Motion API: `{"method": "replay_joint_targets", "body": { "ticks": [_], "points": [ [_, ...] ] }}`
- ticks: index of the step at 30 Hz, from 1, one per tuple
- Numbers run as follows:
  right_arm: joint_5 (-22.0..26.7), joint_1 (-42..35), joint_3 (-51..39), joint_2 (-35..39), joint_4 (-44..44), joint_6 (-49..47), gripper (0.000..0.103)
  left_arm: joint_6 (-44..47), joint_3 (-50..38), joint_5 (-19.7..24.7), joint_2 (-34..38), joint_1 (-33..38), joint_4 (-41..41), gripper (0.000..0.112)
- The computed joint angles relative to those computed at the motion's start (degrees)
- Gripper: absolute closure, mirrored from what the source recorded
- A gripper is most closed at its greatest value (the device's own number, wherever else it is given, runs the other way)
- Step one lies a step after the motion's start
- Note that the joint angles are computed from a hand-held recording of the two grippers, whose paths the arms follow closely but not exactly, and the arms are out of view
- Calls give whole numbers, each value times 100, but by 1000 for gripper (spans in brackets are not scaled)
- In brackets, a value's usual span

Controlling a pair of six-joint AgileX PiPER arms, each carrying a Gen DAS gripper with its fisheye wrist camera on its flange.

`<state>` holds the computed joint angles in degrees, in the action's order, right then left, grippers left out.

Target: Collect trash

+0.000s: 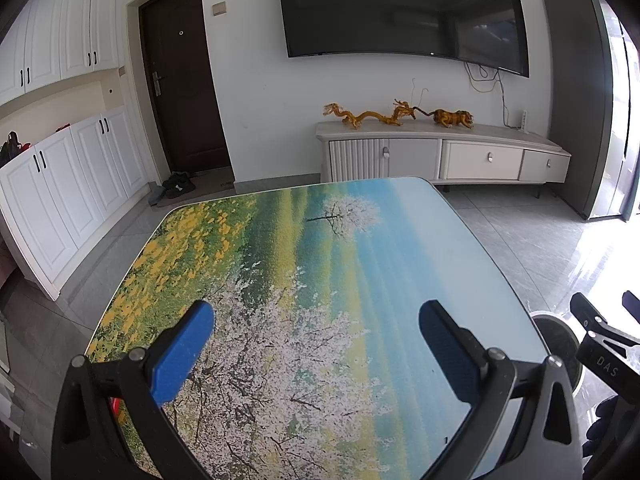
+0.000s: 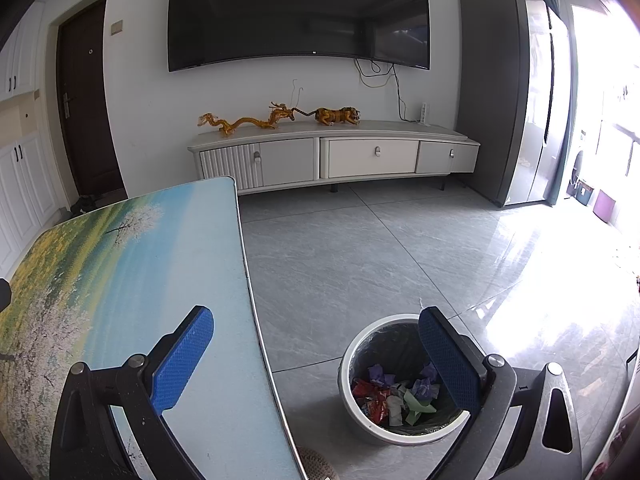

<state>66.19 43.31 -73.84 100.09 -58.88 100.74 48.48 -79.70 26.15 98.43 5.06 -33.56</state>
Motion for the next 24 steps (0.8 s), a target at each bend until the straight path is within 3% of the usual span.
{"method": "replay_joint_targets", "body": {
  "ticks": [11, 24],
  "points": [
    [20, 20, 30, -7, -6, 33, 0, 118, 56, 72, -26, 5, -112, 9],
    [26, 32, 46, -10, -4, 38, 0, 90, -113, 452, 19, 26, -110, 9]
  ]
}}
